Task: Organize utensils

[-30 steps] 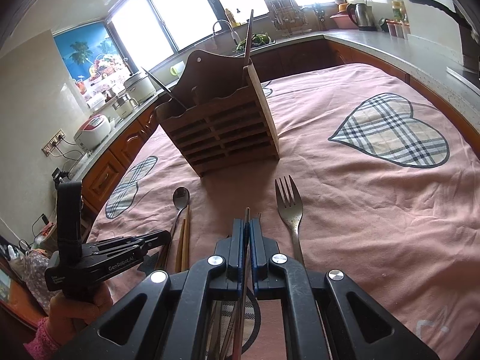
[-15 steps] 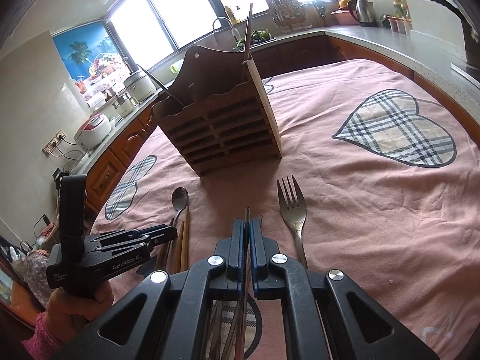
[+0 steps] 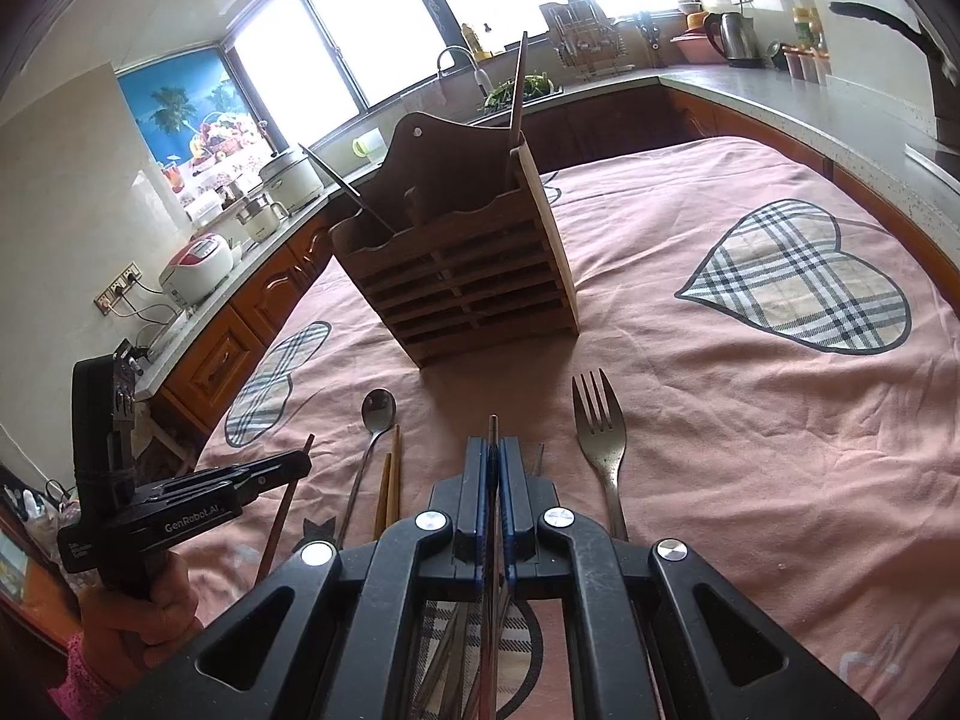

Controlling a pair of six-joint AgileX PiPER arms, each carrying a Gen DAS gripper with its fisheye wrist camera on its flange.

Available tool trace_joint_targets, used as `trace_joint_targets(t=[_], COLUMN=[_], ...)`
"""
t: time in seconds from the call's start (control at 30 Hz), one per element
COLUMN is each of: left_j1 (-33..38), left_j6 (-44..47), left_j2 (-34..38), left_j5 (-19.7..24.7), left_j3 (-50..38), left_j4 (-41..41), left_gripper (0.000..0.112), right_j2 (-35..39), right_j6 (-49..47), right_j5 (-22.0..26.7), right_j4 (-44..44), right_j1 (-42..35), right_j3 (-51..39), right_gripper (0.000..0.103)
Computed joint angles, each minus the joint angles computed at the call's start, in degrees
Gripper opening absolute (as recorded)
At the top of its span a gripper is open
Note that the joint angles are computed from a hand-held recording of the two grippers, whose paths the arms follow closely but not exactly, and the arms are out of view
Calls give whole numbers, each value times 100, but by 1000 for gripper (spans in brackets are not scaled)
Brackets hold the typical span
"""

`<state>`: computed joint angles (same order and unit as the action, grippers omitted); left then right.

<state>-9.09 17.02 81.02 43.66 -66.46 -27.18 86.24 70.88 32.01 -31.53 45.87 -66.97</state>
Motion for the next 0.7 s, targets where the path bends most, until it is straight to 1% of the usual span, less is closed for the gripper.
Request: trace_joint_targets(t=[0.27, 0.7], left_j1=[188, 466], left_j6=[237, 398], left_j2=[-596, -1105], left_j5=[208, 361], left_j3=[-136, -228], left_j4=[-409, -745], left_gripper=[5, 5], right_j2=[-170, -341], right_j6=[172, 343], right_j5=[386, 723], right_j4=[-420, -898], right_j1=[241, 559], right_j3=[-283, -589], right_gripper=[4, 4])
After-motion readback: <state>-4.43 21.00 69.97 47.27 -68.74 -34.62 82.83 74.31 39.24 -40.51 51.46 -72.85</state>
